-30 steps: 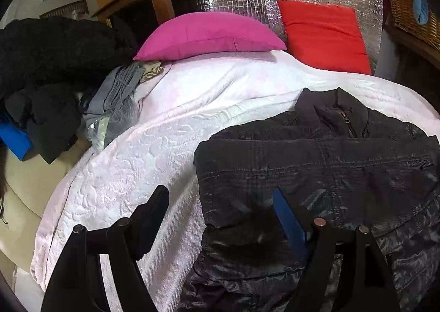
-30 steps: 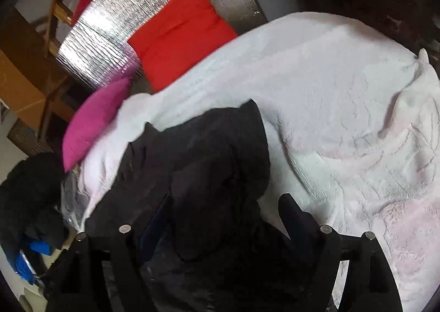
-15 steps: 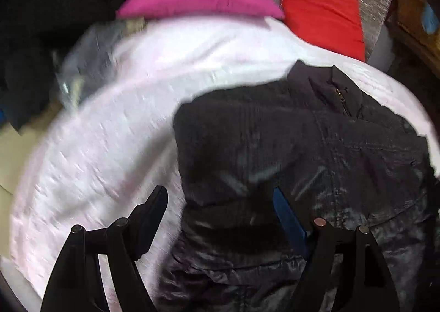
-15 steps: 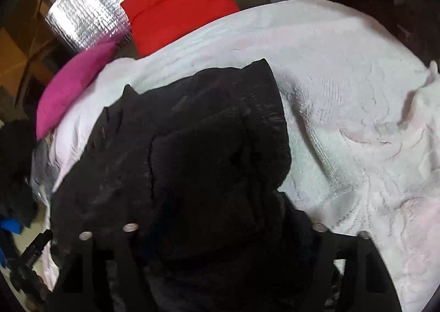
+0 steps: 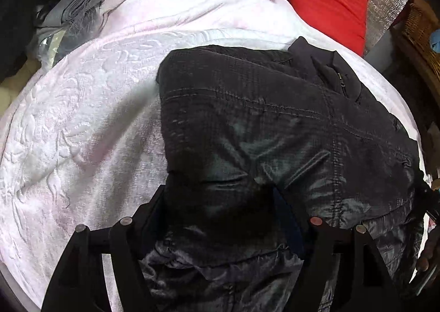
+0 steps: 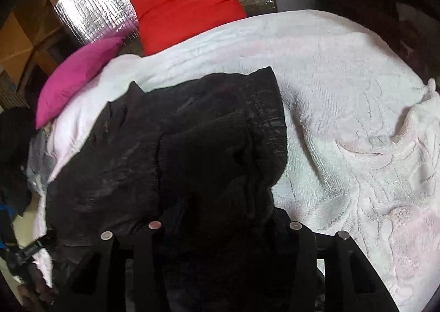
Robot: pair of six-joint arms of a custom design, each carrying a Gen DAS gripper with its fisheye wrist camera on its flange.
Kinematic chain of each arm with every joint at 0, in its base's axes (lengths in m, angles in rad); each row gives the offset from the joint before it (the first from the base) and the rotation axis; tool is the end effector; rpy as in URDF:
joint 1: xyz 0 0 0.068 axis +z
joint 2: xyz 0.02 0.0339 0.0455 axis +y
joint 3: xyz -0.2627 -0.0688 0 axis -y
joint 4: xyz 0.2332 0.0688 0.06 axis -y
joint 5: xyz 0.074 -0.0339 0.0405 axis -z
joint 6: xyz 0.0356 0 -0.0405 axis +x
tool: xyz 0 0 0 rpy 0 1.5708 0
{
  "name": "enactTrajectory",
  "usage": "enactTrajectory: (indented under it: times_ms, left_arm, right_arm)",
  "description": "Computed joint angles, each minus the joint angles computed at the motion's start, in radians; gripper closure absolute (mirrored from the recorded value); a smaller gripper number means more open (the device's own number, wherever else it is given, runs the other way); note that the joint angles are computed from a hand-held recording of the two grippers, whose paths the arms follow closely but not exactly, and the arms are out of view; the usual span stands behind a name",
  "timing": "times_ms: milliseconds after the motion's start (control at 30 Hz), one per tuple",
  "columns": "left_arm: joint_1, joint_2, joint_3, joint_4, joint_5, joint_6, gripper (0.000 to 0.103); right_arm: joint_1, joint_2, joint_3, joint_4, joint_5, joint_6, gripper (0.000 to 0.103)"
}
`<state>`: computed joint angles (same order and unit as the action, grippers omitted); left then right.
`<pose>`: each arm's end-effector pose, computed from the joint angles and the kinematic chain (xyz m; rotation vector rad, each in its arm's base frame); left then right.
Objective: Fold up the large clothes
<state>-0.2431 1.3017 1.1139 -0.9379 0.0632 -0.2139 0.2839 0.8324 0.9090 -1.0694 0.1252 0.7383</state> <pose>0.2301 -0.0594 0.2833 0.0590 2.7130 -0.2226 0.1268 0.0324 0.2939 0.6252 2.4916 0.2331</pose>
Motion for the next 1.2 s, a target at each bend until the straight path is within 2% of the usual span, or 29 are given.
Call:
enactTrajectory:
  times_ms: [33,67,100,200,267,367,600,733,1200]
  left_arm:
    - [0.000,-0.004,0.001,-0.008,-0.007,-0.001,0.027]
    - [-0.012,-0.009,0.006,-0.023,-0.030,-0.015,0.027]
    - [-0.024,-0.019,0.010,-0.034,-0.048,-0.024,0.027]
    - [-0.099,-0.065,0.020,-0.067,-0.152,-0.045,0.027]
    - [-0.130,-0.103,0.021,-0.075,-0.208,-0.034,0.027]
    - [-0.167,-0.148,0.018,-0.090,-0.267,-0.036,0.027]
    - [-0.274,-0.231,0.009,-0.151,-0.356,-0.083,0.027]
    - [-0.310,-0.248,0.003,-0.135,-0.415,-0.067,0.027]
    - [-0.332,-0.208,-0.002,-0.087,-0.481,-0.061,0.027]
  right_arm:
    - [-0.025,-0.012,0.000,-0.007,-0.026,-0.011,0.047]
    - [-0.064,-0.019,-0.008,-0.008,-0.061,-0.026,0.037]
    - [-0.096,-0.026,-0.017,-0.012,-0.087,-0.039,0.034]
    - [-0.169,-0.050,-0.025,-0.027,-0.153,-0.081,0.034]
    - [-0.178,-0.068,-0.007,-0.051,-0.151,-0.084,0.034]
    - [-0.138,-0.105,0.000,-0.068,-0.119,-0.041,0.028]
    - [-0.041,-0.105,-0.015,-0.078,-0.056,0.025,0.027]
    - [-0.044,-0.101,-0.026,-0.073,-0.055,0.019,0.026]
    - [-0.169,-0.085,-0.061,-0.025,-0.157,-0.048,0.024]
